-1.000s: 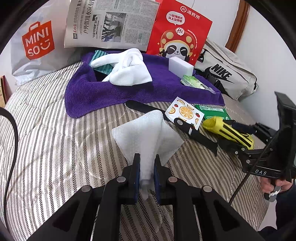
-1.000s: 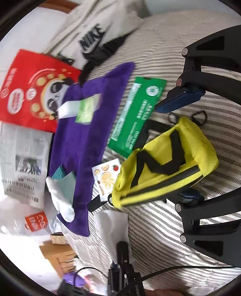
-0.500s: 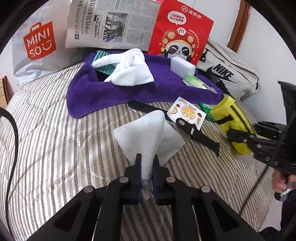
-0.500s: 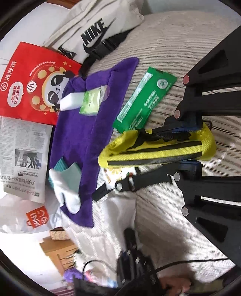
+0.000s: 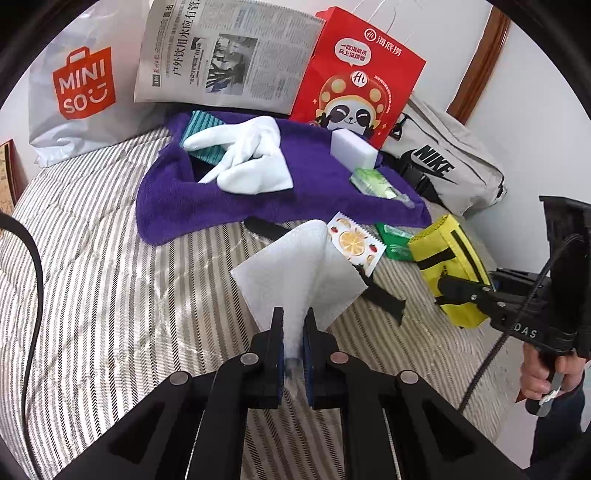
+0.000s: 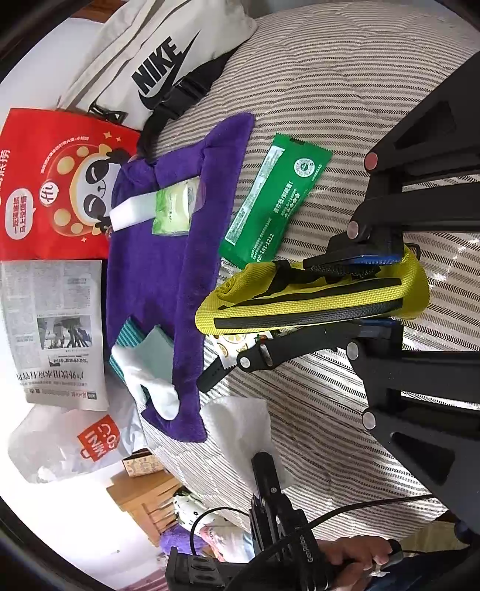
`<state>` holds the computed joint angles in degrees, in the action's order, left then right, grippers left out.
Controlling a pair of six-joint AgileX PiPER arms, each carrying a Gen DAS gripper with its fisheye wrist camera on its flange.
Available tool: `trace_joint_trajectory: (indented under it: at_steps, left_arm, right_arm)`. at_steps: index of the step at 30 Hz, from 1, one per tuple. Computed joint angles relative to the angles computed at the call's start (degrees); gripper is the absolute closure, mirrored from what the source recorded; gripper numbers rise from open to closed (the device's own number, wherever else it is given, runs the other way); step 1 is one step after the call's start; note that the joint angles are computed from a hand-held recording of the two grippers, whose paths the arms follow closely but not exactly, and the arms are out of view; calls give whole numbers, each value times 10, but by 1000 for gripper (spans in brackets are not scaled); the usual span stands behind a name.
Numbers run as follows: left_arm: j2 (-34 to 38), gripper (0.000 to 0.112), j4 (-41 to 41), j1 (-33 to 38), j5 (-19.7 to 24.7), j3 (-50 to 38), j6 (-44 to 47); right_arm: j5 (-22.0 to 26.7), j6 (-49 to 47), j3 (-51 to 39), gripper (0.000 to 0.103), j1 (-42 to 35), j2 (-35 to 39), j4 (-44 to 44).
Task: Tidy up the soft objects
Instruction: 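Lift the yellow bag with the right tool while the left holds the wipe up, then set the yellow bag on the towel with the right tool while the left carries the wipe there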
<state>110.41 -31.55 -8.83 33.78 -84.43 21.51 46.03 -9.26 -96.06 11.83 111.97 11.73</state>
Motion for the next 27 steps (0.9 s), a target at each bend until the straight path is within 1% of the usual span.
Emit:
trace_joint_trajectory:
  at_steps: [3,6,11,13,17,22,26,27]
  left_arm:
    - [6,104,0,1,14,-14,-6]
    - [10,104,-31,7,34,-24,11]
    - [9,104,-14,8,46,-41,-11]
    - [8,104,-16,11,55,-50,-12]
    - [0,104,-31,18,57,-54,-3]
    - [7,104,-19,19,70,-91,-21]
    - [23,104,15,17,84,-144,-56]
    - [27,104,17,17,87,-154,-59]
  right_arm:
    - [-4,8,-1,83,-7,-1,11]
    - [1,-3,-6,83,-19,-1,41]
    - [12,4,-28,83,-21,10,37]
    - [17,3,-39,83,-20,14,35]
    - [23,2,-58,83,-14,22,31]
    - [48,7,-116,83,-10,47,20]
    - [78,17,-194,83,-11,84,14]
    - [88,22,-226,83,-11,100,12]
